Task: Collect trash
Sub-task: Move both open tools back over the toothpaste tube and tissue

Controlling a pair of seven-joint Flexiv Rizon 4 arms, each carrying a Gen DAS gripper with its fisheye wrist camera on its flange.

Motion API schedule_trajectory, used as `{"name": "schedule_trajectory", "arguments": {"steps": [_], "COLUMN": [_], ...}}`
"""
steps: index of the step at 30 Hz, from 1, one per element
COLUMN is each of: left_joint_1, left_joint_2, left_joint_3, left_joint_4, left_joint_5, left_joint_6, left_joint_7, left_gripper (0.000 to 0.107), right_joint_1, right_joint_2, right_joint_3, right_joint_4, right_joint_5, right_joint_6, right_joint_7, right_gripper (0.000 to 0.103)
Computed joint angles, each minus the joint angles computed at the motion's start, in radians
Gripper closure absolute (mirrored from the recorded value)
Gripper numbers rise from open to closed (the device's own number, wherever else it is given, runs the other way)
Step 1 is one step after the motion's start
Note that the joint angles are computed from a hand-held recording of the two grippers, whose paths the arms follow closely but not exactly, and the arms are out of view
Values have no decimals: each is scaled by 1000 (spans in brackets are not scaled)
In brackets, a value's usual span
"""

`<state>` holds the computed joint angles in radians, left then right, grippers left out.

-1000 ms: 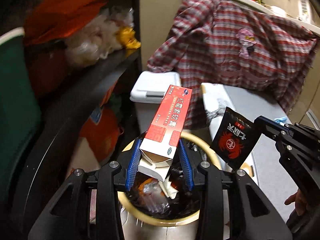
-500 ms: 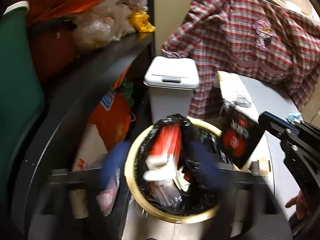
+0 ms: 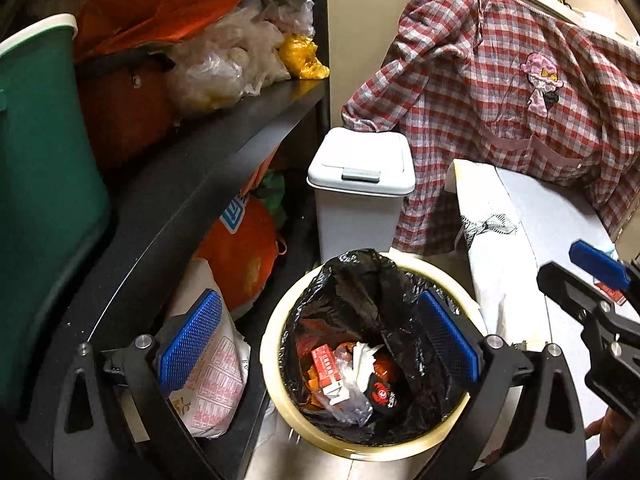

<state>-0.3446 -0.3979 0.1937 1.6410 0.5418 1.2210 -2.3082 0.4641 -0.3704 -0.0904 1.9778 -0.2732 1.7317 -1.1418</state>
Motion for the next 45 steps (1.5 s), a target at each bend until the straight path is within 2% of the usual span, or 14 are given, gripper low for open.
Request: {"name": "schedule_trajectory", "arguments": {"steps": [4,9,12,14,15,16,18,23,26,28,30,33,39,45], "left_joint_1": [-31,-83,-104,-117,-122,-128,-145,-190,-211,-229,-252,-276,-302,-305], "left_joint_2": [1,-5,-17,-31,-40,-52,-74,-155,-200,-225,-248,-271,-309,-327], "left_joint_3": [15,32,32,28,26,23,24,19,12,15,28,46,70,70], "left_joint_4": [-18,-57,-83,-106,-117,-132,-162,-261,-308,-334,-359,-383,-425,-427], "left_joint_5": [40,134,173,181,180,178,169,126,87,68,61,50,12,-57], "left_joint_6": [12,25,44,55,59,70,78,75,72,76,81,84,100,130], "left_joint_7": [-40,-99,-124,-138,-143,-149,-155,-131,-83,-53,-27,12,32,43], "left_gripper": [11,11,11,11,11,11,11,11,11,11,11,11,11,11], "right_joint_1": [2,99,202,299,320,363,400,548,518,465,462,413,349,284], "right_joint_2": [34,97,142,173,179,192,208,227,210,175,146,82,-73,-28], "right_joint_3": [-18,-155,-295,-429,-460,-523,-587,-828,-844,-830,-861,-870,-847,-754], "right_joint_4": [35,109,167,210,219,237,258,308,315,309,310,312,327,363], "right_joint_5": [9,33,69,108,123,144,178,270,320,354,377,398,470,473], "right_joint_6": [9,45,64,76,78,81,87,99,107,109,99,73,120,113], "right_joint_7": [3,-4,-40,-73,-87,-106,-137,-221,-236,-230,-228,-190,-138,-157], "right_gripper": [40,33,32,31,31,31,31,31,31,31,31,31,31,35]}}
